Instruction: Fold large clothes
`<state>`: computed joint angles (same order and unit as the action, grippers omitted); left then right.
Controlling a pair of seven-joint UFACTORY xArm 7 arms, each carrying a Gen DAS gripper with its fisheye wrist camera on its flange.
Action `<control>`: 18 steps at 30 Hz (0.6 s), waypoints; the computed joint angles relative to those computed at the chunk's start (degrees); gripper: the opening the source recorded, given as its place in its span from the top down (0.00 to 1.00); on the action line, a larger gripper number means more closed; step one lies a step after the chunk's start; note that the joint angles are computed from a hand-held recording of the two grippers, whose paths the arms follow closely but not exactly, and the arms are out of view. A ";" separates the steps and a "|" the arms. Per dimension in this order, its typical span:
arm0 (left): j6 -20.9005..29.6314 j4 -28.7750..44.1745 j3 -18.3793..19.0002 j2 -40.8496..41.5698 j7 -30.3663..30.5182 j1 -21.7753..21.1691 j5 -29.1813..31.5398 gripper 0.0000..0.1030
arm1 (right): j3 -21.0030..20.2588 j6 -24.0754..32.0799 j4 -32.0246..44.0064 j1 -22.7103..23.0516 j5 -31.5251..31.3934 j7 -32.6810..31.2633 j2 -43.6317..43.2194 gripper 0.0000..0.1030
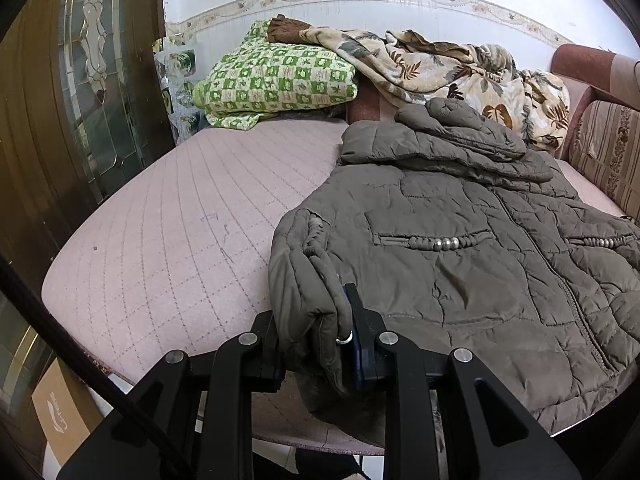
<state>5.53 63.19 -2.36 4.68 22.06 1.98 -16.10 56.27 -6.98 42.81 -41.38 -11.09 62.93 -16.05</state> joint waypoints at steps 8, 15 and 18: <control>0.20 -0.14 -0.18 -0.84 1.92 0.23 -2.51 0.77 | -4.50 -0.18 -0.38 4.77 0.69 -0.56 -0.01 0.83; 0.19 0.07 0.14 -1.19 2.33 -0.04 -3.30 0.77 | -6.46 -0.33 -0.34 7.00 1.53 -1.04 -0.25 0.83; 0.25 0.28 0.14 -1.55 3.21 0.00 -4.27 0.77 | -7.66 -0.19 -0.10 8.22 1.70 -1.43 -0.39 0.83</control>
